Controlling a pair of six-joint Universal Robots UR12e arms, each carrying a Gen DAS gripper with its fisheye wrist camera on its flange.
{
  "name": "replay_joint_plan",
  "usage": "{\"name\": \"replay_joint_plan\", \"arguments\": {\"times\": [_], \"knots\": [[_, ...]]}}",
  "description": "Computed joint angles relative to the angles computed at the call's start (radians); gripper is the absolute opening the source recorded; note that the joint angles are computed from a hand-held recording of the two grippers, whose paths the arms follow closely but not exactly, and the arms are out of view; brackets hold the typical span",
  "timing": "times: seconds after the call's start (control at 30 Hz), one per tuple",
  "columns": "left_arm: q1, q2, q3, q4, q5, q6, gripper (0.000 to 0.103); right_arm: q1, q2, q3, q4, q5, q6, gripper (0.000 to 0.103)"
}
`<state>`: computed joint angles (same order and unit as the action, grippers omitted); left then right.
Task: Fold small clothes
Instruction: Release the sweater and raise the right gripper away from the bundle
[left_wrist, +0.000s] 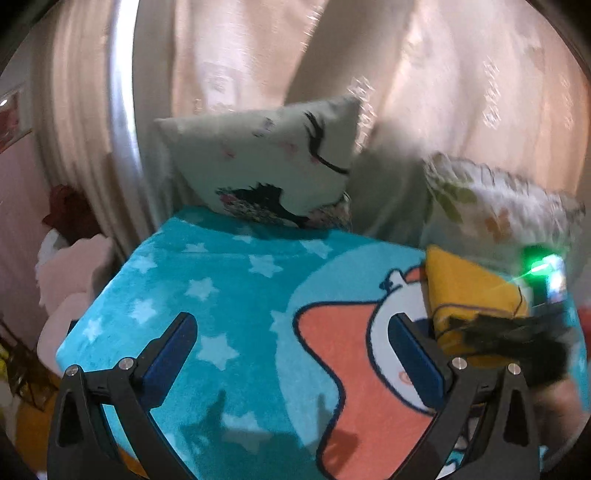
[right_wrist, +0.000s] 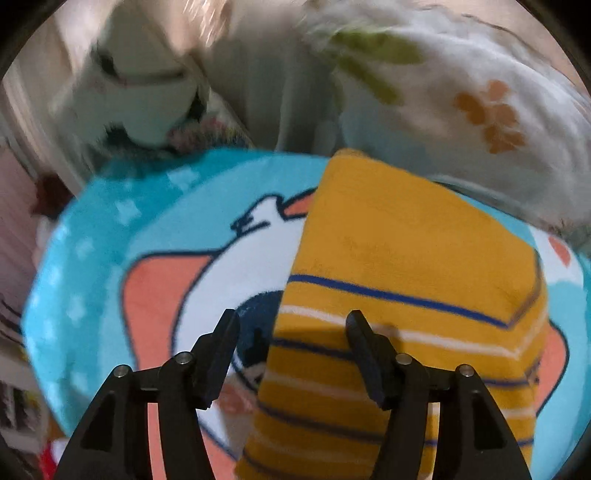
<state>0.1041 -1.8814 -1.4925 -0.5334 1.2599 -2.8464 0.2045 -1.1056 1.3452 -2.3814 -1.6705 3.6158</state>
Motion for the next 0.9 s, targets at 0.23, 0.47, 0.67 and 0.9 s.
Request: {"name": "replay_joint_plan", "arguments": {"times": [0.23,0.47,0.67,0.9], "knots": [[-0.012,-0.029,0.035,-0.146,-0.101,0.129,0.103,-0.04,-0.175,0.249,0.018,-0.13,0.289,0.061],[-0.041,-0.035,0.045,-0.265,-0.17,0.254,0.103,-0.029,-0.259,0.325,0.098,-0.228,0.49,0.07],[-0.065,-0.018,0.037,-0.34,-0.187,0.299,0.103,0.0,-0.254,0.306,0.093,-0.22,0.46,0.07],[-0.089,0.03,-0.02,-0.322,-0.113,0.241,0.103,0.002,-0.249,0.32,0.041,-0.182,0.376,0.07]]}}
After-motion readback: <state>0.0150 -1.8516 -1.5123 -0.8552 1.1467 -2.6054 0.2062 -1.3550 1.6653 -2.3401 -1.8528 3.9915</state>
